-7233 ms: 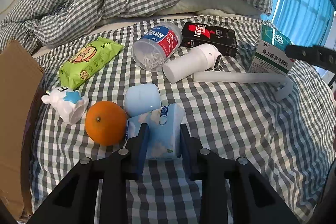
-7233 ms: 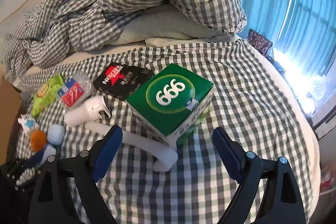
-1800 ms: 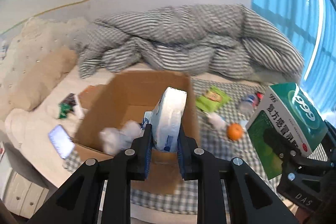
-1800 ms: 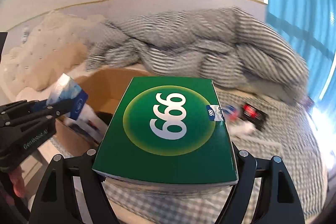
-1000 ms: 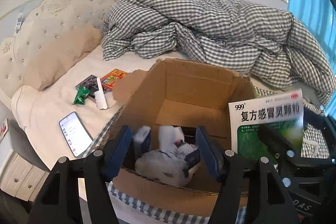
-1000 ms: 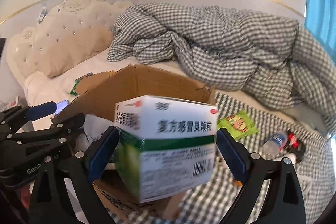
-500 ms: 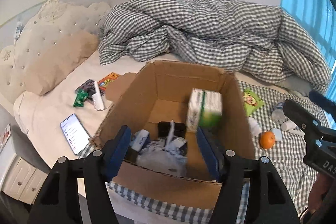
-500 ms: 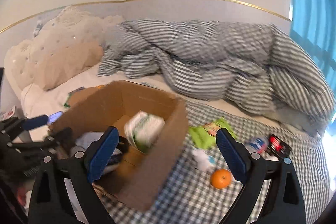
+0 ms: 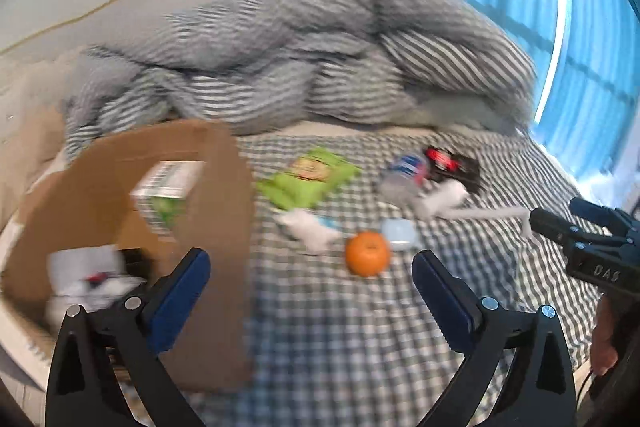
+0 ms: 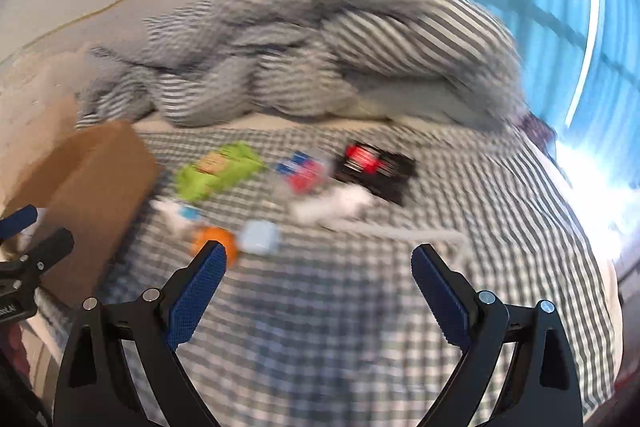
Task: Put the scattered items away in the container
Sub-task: 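Withdraw both grippers from the box back toward the items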
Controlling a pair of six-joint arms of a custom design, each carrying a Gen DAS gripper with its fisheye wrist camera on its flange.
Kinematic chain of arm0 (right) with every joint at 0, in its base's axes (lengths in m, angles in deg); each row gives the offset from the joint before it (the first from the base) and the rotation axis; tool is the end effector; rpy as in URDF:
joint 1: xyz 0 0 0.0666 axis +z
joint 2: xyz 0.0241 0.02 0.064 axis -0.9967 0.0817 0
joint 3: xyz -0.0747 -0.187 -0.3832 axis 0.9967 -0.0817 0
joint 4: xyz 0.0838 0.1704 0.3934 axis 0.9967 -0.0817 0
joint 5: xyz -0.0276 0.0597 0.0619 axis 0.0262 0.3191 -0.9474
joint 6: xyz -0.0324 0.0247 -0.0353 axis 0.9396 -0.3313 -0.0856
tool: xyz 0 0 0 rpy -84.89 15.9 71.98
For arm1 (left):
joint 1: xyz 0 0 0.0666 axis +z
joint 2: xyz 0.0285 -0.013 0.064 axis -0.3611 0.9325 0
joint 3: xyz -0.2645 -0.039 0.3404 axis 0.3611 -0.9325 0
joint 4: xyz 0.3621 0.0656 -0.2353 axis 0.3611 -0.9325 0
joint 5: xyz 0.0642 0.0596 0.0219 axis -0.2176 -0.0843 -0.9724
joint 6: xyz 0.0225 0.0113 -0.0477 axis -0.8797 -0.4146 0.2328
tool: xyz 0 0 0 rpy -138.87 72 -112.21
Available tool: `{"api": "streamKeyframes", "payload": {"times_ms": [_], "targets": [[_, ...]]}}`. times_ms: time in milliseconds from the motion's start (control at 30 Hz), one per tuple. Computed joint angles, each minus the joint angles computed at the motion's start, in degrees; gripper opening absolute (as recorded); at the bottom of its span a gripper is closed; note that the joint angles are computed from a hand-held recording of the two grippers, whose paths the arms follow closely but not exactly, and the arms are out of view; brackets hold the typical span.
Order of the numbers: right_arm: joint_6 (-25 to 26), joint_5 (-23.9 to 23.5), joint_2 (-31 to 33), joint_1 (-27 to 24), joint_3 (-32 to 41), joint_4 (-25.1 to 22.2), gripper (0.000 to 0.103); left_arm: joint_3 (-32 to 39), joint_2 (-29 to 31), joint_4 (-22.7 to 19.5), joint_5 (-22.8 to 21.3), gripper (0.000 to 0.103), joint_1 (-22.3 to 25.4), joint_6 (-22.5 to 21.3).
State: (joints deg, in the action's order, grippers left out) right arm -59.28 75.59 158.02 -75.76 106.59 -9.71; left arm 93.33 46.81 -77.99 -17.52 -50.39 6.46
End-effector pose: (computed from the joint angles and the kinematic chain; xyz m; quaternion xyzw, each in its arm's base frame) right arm 0.5479 0.0911 0.5910 -0.0462 0.9140 0.0362 0.4015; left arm 0.5181 -0.2755 0.5781 0.0061 0.9104 0.0017 0.4138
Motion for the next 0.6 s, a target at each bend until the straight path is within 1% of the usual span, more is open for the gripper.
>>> {"api": "streamKeyframes", "payload": {"times_ms": [67, 200, 300, 367, 433, 600], "targets": [[0.25, -1.06, -0.17, -2.04, -1.47, 0.38, 0.094, 1.01, 2.55, 0.8, 0.58, 0.103, -0.72, -0.87], [0.67, -2.76, 0.58, -5.04, -3.36, 0.8, 0.094, 3.42, 7.82, 1.18, 0.07, 0.103, -1.23, -1.92], [1.04, -3.36, 1.05, -6.28, -4.92, 1.69, 0.094, 4.82, 10.83, -0.02, 0.06, 0.103, -0.82, 0.01], [1.29, -3.51, 1.81, -6.69, -5.06, 1.55, 0.094, 6.0, 12.67, -1.25, 1.29, 0.103, -0.23, 1.97], [1.91, -3.34, 2.63, -6.96, -5.06, 1.64, 0.094, 6.15, 13.64, -1.07, 2.16, 0.103, 0.23, 3.06], [2.53, -4.54, 3.46, -7.37, -5.06, 2.72, 0.094, 6.95, 15.39, -1.12, 1.93, 0.103, 0.56, 1.91]]}}
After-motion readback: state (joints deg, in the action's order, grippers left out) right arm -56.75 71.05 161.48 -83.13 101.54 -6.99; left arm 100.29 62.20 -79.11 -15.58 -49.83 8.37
